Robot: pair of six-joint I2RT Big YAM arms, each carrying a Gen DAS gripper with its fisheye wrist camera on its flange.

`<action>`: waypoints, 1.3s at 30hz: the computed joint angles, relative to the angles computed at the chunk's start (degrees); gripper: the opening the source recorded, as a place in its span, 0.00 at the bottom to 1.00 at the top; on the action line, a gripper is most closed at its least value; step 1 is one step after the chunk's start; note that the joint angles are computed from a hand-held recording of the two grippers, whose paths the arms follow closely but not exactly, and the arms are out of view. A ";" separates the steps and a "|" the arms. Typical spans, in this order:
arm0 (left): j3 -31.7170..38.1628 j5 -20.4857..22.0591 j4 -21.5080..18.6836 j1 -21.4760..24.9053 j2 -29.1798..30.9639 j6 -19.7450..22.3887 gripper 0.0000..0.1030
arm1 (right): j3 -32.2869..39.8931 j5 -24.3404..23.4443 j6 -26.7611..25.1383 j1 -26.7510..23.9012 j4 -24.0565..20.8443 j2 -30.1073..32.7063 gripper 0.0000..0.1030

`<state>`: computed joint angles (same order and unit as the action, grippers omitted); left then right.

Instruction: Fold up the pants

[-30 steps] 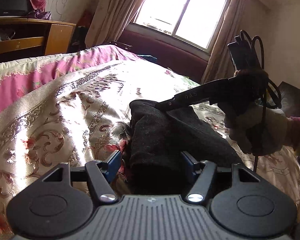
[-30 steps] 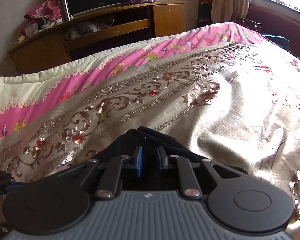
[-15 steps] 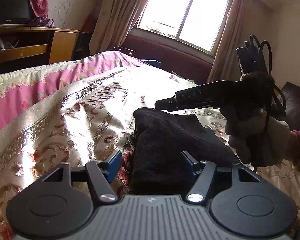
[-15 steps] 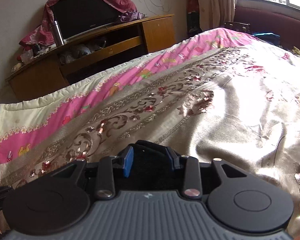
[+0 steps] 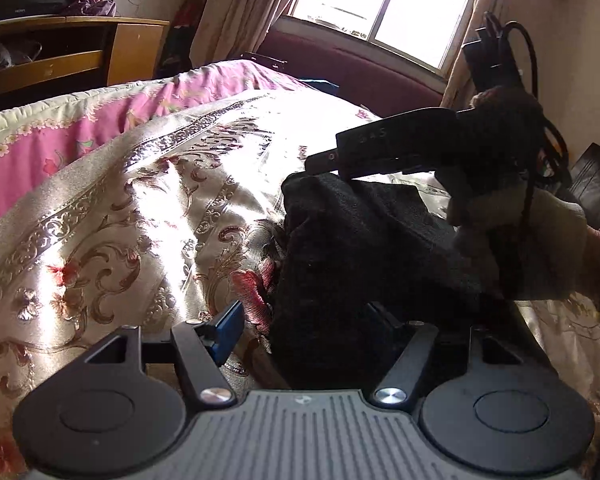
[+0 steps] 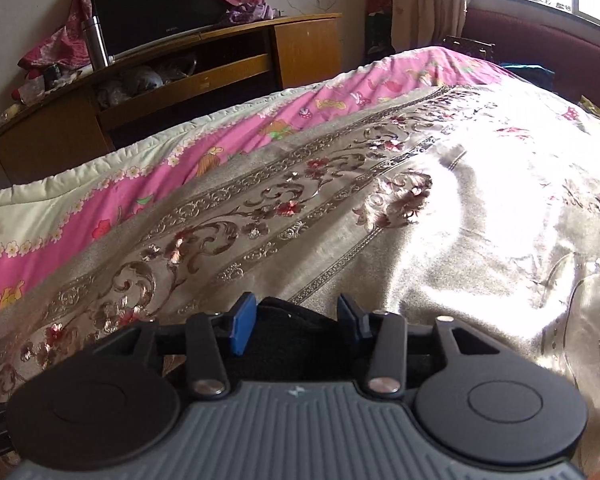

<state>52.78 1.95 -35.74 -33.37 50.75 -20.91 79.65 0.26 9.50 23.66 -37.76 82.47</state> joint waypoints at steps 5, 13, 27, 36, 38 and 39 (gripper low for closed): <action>0.05 -3.66 -3.19 -0.63 -2.22 -0.51 0.78 | -9.54 1.38 4.82 0.28 1.40 -12.74 0.44; 2.15 -11.40 -10.41 -3.62 -3.06 -3.64 0.79 | -20.34 7.20 20.20 1.05 -3.82 -25.85 0.42; 9.90 -28.84 -20.82 -25.49 -1.87 -10.32 0.77 | -32.38 22.35 37.41 15.66 -7.46 -43.71 0.43; 11.86 -34.22 -26.54 -30.30 -1.15 -12.80 0.79 | -31.78 26.18 37.39 22.47 -6.39 -43.02 0.50; 12.33 -35.03 -27.10 -30.78 -0.83 -12.38 0.80 | -31.06 27.92 36.81 24.83 -6.79 -41.96 0.53; 12.49 -35.49 -27.29 -31.12 -0.71 -12.32 0.81 | -30.66 28.50 36.69 25.58 -7.13 -41.44 0.53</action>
<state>65.27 -33.54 -63.03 -64.48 50.04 -33.23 48.99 28.76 46.19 49.25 -44.89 41.03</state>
